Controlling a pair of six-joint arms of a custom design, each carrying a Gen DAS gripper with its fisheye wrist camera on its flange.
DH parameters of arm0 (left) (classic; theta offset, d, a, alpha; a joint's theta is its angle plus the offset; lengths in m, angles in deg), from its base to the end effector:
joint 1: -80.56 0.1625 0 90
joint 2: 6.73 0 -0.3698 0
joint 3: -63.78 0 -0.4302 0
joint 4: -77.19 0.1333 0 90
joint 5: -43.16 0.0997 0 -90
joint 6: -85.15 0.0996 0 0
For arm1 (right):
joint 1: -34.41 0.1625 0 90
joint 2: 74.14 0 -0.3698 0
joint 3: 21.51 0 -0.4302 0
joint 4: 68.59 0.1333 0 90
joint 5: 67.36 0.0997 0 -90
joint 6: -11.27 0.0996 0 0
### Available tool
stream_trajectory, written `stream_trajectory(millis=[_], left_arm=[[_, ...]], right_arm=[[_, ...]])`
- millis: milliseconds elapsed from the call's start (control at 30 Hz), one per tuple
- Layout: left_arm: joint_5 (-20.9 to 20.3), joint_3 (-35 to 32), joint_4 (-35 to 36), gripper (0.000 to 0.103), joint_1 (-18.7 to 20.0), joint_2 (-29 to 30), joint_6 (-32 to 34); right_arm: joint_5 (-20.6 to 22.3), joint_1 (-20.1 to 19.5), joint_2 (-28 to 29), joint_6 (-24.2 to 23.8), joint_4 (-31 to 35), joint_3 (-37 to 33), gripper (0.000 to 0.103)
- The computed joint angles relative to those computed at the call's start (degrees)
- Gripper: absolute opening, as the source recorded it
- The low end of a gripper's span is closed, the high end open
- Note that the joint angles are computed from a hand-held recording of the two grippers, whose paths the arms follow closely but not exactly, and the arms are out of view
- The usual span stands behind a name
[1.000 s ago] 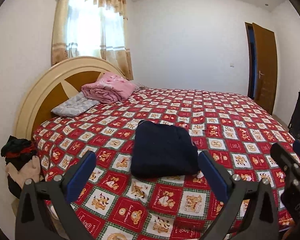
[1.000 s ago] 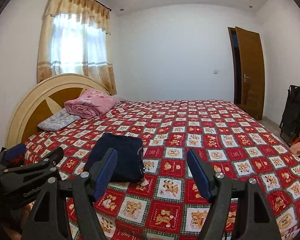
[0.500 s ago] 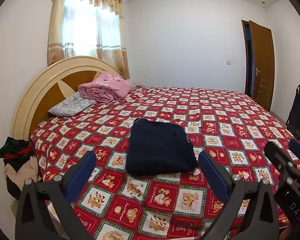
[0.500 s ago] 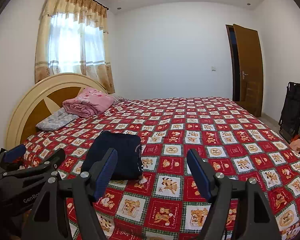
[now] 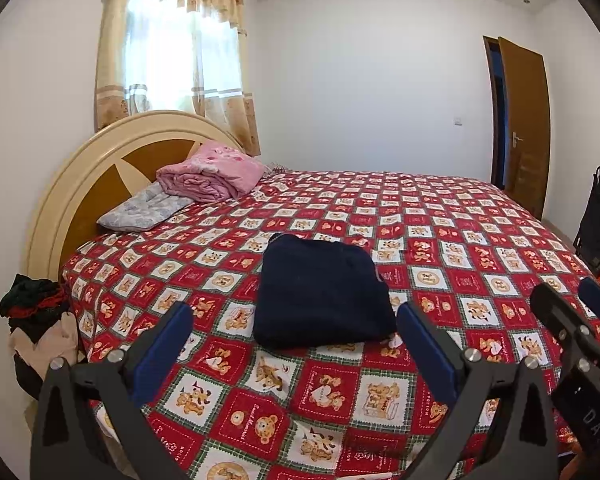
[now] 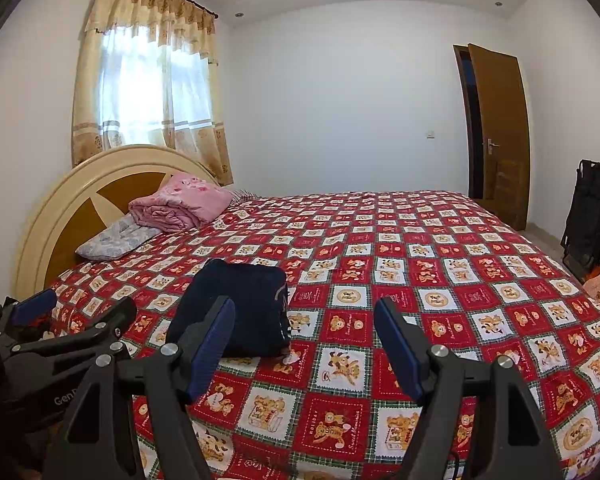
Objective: Fold small clothes
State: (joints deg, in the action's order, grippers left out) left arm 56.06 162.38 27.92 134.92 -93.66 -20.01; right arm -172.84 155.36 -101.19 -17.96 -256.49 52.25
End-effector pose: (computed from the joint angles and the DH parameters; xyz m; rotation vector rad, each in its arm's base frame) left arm -0.1155 -0.5565 0.3793 -0.0852 1.5908 -1.3787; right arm 0.4832 -0.5983 0.0351 1.1655 -2.3514 1.2597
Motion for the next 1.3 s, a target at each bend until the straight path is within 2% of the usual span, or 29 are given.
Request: stream_trajectory(millis=[200,700,933,1067,1133,1233,1300], left_arm=[[-0.36,0.45,-2.24,0.103,0.21,-0.16,1.95],[-0.89,0.37,-2.68,0.103,0.38,-0.3,2.53],[-0.67,1.38,-6.81,0.103,0.41,-0.4,6.75],[-0.95,0.76,-5.26,0.103,0.55,-0.25,5.2],[-1.66,1.06,-7.78,0.103,0.72,-0.39,6.77],[-3.13,2.6,-17.27,0.103,1.08,-0.61,14.25],[-3.3,2.4,-17.09,0.103,1.19,-0.52,14.2]], right_arm=[[0.2,-0.14,-0.08,-0.15,-0.03,0.03,0.073],[-0.16,0.44,0.56,1.52,0.69,-0.44,0.073],[-0.3,0.46,0.85,1.7,0.26,-0.52,0.073],[-0.54,0.61,1.37,1.41,-0.13,-0.69,0.073],[-0.71,0.69,1.67,1.46,-0.17,-0.86,0.073],[-1.02,0.72,1.31,1.74,-0.29,-0.51,0.073],[-1.1,0.78,1.42,1.74,-0.34,-0.53,0.073]])
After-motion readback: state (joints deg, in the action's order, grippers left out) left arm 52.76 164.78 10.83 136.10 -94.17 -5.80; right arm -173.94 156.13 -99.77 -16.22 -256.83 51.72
